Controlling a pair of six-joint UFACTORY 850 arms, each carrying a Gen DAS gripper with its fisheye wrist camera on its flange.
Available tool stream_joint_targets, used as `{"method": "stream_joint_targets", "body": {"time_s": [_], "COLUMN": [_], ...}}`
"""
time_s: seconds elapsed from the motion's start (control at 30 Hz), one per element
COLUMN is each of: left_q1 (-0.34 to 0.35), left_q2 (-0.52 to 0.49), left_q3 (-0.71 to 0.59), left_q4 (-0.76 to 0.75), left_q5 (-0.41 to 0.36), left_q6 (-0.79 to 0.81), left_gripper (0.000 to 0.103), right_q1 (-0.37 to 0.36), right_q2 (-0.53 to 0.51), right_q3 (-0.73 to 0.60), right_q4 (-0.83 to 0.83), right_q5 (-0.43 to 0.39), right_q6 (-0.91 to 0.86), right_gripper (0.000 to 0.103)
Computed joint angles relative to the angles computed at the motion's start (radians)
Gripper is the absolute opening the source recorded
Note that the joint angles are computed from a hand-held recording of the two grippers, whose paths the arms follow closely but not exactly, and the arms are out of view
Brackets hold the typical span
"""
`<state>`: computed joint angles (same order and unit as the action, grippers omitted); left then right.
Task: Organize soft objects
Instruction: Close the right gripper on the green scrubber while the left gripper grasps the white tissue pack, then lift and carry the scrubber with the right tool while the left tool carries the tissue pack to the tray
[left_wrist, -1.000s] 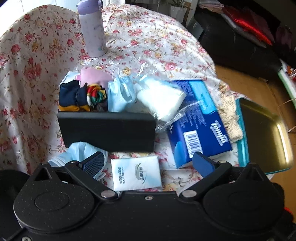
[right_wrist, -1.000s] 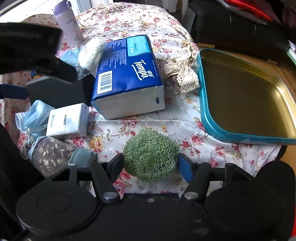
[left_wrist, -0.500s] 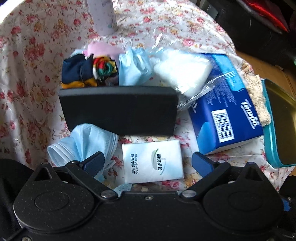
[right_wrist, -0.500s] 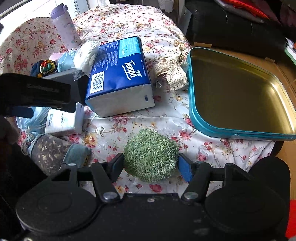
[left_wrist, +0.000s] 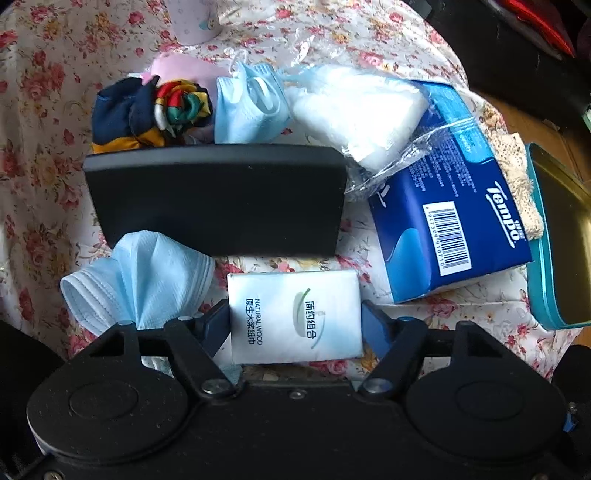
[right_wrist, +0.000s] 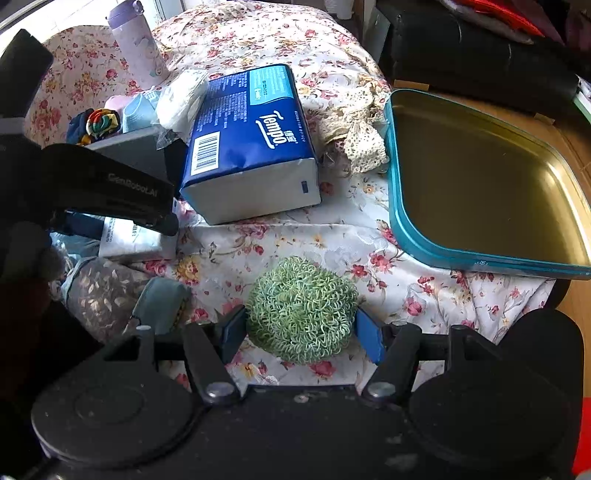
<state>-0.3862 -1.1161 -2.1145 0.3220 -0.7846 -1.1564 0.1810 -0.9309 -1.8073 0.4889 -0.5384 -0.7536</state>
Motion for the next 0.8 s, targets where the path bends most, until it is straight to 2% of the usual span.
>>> {"method": "stream_joint_targets", "body": {"time_s": [0.3, 0.5, 0.8], "left_q1": [-0.034, -0.06, -0.084], "left_q2": [0.103, 0.149, 0.127], "left_q3": [0.098, 0.113, 0.034], "left_q4": [0.133, 0.237, 0.262], "left_q5": [-0.009, 0.004, 0.011], "left_q6": [-0.142, -0.194, -0.138], "left_gripper": [0.068, 0.068, 0.068], "right_q1": [-0.016, -0.034, -0.062], "right_q2": [0.037, 0.056, 0.064], "right_q3": [0.049, 0.068, 0.072], "right_q4": [0.109, 0.179, 0.236], "right_q5": [-0.003, -0.004, 0.002], "right_q6": [-0.103, -0.155, -0.169], "right_gripper": [0.063, 0.063, 0.063]}}
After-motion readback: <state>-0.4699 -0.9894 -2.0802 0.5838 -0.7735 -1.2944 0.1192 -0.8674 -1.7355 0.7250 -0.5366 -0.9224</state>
